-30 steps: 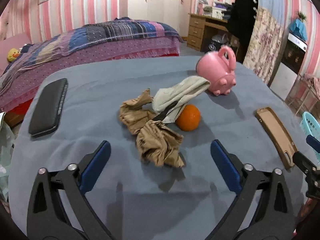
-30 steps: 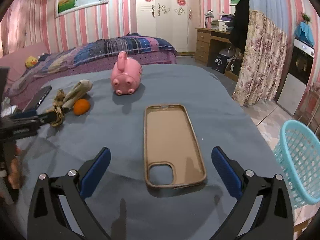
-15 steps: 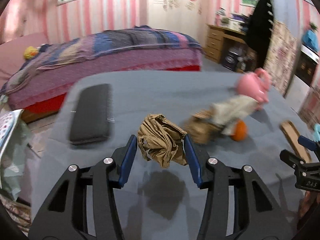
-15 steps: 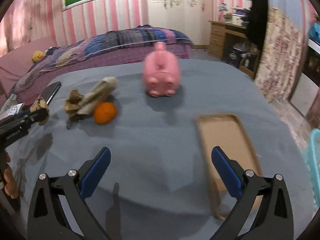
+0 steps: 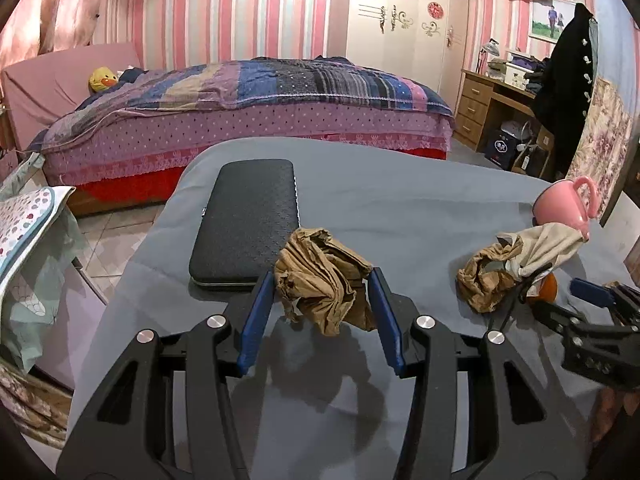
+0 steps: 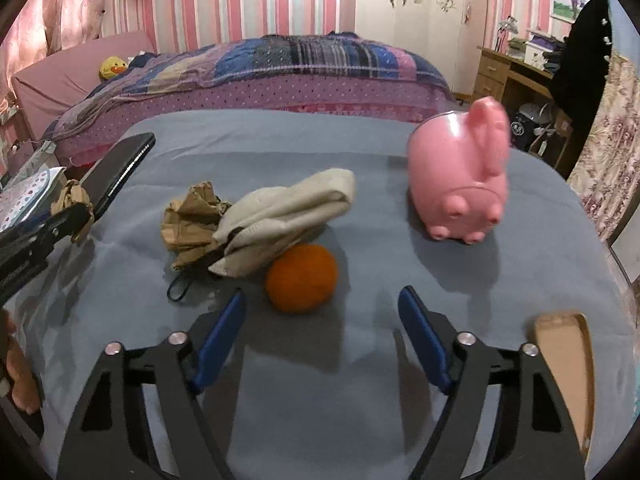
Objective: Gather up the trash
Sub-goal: 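Grasp the crumpled brown paper with the left tool while the right tool reaches toward the orange, then close the right tool around the orange, then carry the brown paper and orange over the light-blue basket with both tools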
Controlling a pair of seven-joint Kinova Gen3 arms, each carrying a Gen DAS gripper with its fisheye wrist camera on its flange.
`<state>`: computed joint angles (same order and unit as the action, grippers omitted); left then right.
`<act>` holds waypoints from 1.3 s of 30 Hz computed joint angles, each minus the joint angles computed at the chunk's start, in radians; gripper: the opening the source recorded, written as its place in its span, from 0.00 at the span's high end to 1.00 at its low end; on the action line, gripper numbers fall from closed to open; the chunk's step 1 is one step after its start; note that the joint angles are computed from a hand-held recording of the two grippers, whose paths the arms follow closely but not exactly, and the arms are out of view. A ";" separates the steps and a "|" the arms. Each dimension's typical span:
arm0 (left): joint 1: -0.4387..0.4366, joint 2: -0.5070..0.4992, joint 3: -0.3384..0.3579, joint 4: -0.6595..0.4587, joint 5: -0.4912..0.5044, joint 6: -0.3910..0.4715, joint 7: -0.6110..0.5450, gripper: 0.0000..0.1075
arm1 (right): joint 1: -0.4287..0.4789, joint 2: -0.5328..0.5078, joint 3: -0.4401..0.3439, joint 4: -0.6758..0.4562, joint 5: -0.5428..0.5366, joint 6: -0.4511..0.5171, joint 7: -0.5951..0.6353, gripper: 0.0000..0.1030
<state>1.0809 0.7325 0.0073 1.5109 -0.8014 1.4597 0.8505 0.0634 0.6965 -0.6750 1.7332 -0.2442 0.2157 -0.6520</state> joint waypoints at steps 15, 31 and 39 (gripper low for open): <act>-0.005 -0.021 0.012 0.053 0.006 -0.040 0.056 0.56 | 0.110 -0.005 -0.104 0.080 0.001 -0.052 0.083 0.69; 0.039 0.044 0.009 -0.106 0.021 0.051 -0.014 0.56 | 0.459 0.000 -0.284 0.200 0.042 -0.054 0.137 0.69; 0.072 0.114 -0.015 -0.267 0.010 0.055 -0.143 0.56 | 0.545 0.024 -0.278 0.171 0.018 0.005 0.195 0.69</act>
